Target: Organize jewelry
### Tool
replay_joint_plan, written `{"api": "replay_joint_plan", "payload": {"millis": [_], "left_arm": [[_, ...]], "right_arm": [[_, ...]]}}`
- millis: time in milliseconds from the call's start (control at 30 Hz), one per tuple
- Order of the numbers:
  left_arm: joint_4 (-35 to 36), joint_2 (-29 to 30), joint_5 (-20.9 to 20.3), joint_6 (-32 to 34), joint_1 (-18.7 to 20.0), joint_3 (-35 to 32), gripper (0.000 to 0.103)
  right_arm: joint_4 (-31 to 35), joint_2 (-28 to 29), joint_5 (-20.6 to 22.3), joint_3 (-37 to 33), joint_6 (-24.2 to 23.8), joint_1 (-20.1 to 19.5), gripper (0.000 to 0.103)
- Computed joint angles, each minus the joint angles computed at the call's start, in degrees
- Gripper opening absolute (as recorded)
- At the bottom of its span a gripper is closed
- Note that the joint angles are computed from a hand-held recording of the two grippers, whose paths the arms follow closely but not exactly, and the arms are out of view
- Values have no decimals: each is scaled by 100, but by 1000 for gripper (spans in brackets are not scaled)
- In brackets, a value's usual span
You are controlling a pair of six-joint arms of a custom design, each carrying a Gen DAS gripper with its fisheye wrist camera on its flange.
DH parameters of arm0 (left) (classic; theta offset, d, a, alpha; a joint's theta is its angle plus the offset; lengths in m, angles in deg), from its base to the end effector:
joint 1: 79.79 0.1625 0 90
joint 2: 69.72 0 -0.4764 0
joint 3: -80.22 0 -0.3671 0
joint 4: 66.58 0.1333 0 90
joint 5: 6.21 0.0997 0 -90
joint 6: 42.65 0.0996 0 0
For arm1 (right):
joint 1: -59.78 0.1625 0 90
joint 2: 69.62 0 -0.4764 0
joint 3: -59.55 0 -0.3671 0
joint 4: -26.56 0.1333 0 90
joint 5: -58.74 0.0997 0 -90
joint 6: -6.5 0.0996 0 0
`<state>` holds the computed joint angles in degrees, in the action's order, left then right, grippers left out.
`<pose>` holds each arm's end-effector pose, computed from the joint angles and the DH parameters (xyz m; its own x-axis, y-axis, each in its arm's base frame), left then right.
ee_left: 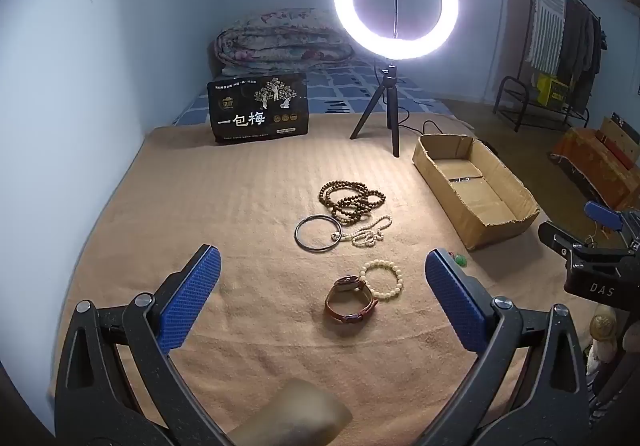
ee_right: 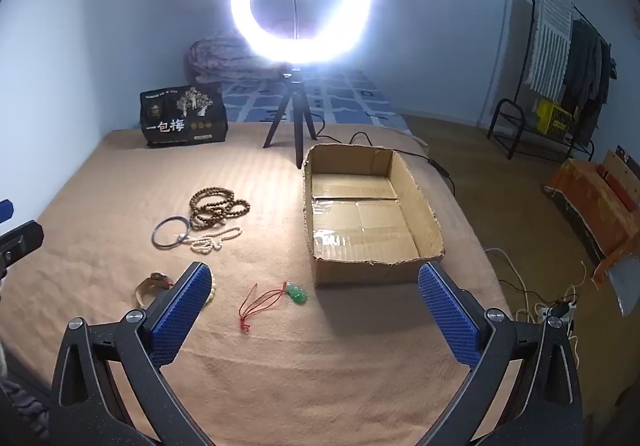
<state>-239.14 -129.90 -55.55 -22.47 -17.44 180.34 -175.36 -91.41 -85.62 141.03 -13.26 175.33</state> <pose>-0.1228 -0.6614 0.3521 -0.7051 0.1885 -0.6836 0.6230 0.6252 -0.4702 0.3641 -0.6402 0.0657 -0.6662 0.1221 0.7357 -0.5200 0.6310 -0.5756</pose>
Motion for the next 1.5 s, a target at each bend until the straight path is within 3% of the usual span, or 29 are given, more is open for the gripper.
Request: {"api": "replay_joint_plan", "payload": {"millis": [1500], "left_arm": [[-337,43,9,177,-83,26,103]], "right_arm": [[-3,-65,95,104,145,-33,103]]}}
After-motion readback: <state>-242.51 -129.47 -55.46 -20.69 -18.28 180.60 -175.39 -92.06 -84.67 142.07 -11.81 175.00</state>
